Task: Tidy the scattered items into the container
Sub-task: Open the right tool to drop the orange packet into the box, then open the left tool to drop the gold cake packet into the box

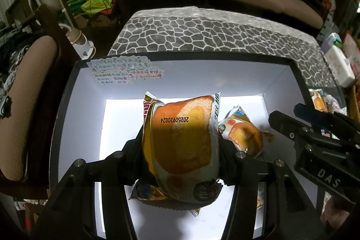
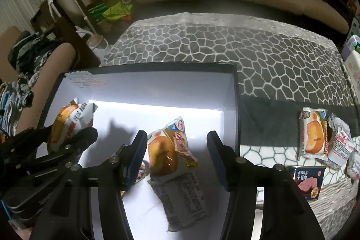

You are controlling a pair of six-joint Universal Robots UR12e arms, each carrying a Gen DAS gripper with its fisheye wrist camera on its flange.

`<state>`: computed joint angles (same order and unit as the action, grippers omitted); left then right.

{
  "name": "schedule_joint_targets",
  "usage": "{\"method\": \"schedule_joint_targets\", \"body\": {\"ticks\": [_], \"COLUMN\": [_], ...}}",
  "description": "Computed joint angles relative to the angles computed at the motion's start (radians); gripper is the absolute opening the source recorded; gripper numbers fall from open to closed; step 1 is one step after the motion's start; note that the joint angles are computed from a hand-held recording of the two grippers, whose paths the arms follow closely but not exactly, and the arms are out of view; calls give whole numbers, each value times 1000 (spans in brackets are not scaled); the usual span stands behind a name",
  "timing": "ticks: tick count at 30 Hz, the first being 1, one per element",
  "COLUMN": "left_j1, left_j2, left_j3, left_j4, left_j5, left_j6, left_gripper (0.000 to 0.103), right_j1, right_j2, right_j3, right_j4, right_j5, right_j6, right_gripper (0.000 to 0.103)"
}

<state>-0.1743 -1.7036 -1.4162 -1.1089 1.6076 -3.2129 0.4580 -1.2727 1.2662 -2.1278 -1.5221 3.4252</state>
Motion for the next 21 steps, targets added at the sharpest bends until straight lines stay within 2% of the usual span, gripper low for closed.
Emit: {"method": "schedule_joint_targets", "body": {"ticks": [13,14,15,17,21], "left_j1": [0,2,7,16,16], "left_j2": [-25,-28,-29,-26,-24], "left_j3": [23,25,28,21,16], "left_j4": [-14,-19,-28,-25,-23], "left_j5": [46,50,43,22,46], "left_j6": [-15,-30,-42,-62,-63], "left_gripper": [50,54,64,68,73], "right_j1": [13,13,13,15,16], "right_j2": [1,2,2,3,4], "right_j3": [-5,-6,-6,-6,-5], "right_j4": [-9,-7,-5,-3,-3], "right_j5": [-9,-10,-10,-16,-23], "right_j6": [-30,-32,-33,-35,-34], "right_gripper": [57,57,57,57,60]}}
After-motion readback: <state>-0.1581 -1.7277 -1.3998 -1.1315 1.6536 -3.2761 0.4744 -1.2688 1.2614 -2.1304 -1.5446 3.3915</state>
